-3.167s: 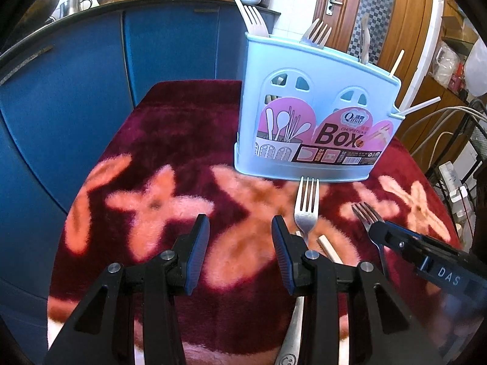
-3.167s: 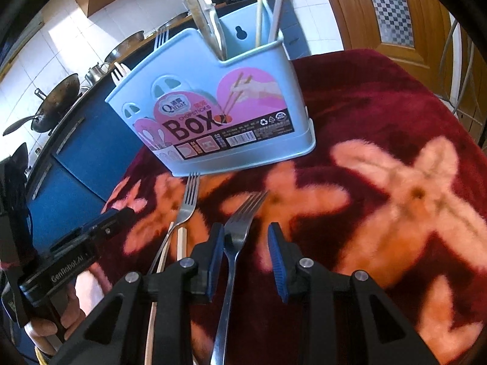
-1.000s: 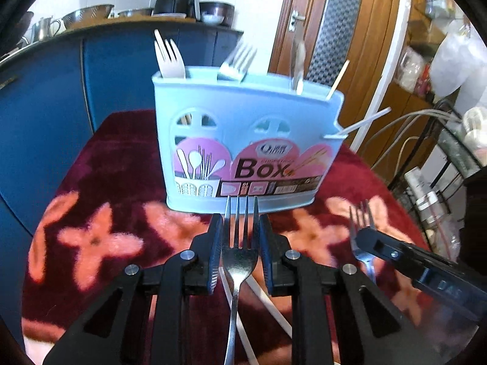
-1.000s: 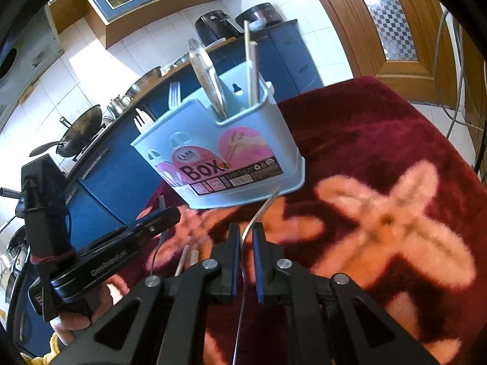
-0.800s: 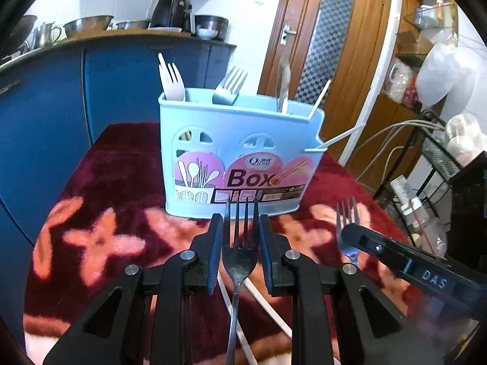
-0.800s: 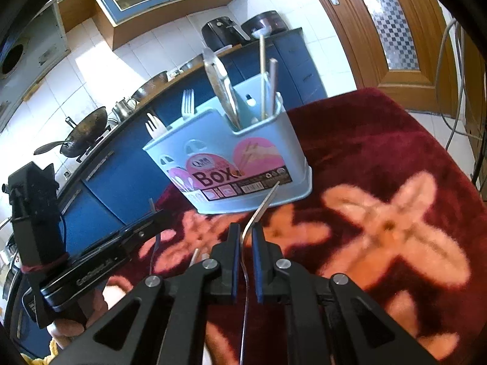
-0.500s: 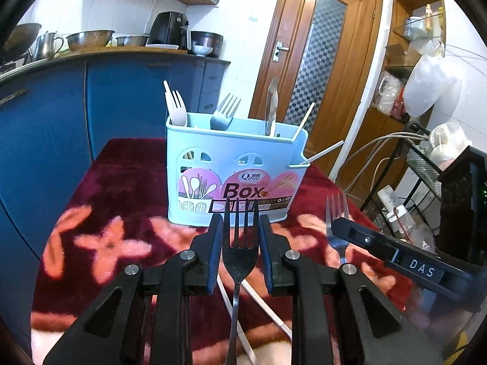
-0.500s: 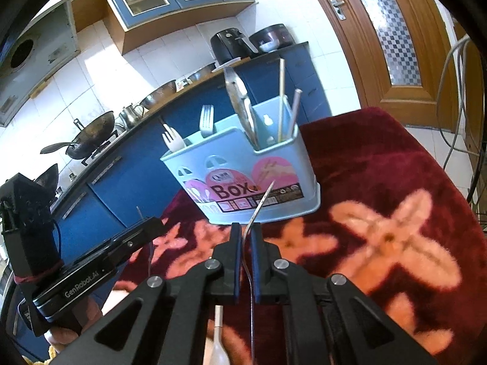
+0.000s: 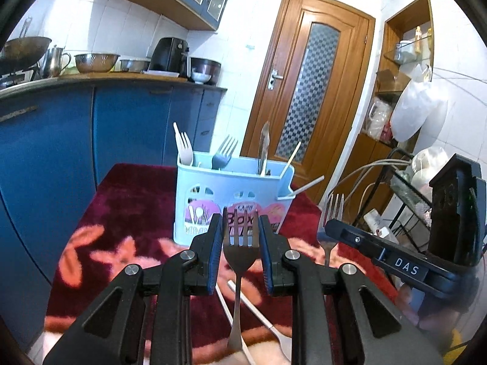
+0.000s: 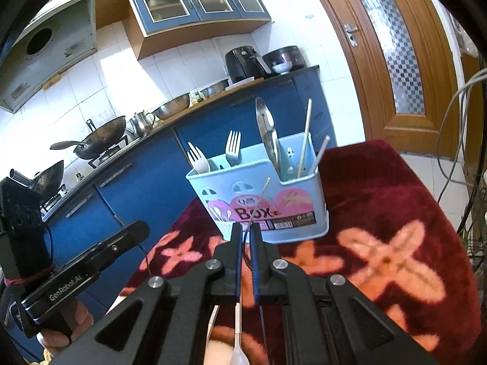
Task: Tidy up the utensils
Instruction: 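Lift the fork over the box with left tool and drop it in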
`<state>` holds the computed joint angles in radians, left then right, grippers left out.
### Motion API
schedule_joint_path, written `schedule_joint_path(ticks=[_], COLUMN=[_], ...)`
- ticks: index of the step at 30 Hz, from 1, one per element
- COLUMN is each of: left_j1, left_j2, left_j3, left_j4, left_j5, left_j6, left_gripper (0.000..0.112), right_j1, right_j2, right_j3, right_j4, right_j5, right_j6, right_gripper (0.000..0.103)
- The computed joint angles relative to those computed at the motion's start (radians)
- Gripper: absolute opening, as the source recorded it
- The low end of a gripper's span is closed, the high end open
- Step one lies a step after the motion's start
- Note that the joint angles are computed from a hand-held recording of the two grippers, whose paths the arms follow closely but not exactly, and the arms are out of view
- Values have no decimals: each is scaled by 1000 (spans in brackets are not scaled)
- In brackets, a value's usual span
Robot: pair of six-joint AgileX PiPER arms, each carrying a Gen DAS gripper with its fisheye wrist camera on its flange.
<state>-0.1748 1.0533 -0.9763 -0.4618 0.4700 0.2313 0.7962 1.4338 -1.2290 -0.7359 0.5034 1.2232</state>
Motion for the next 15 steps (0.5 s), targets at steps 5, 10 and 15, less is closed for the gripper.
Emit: schedule_joint_path(ticks=[5, 10, 15], left_j1=[9, 16, 30], left_j2=[4, 26, 80], left_j3=[-42, -93, -191], left_j4=[-18, -22, -8], left_j5=[7, 13, 50], left_j6=[28, 42, 37], left_gripper=[23, 23, 23], right_j1=[11, 3, -8], right_j2=[9, 17, 35], right_j3=[-46, -89, -153], right_j4=[-21, -11, 3], right_j5=[36, 55, 78], right_j6=[-13, -50, -106], right_gripper=[6, 6, 6])
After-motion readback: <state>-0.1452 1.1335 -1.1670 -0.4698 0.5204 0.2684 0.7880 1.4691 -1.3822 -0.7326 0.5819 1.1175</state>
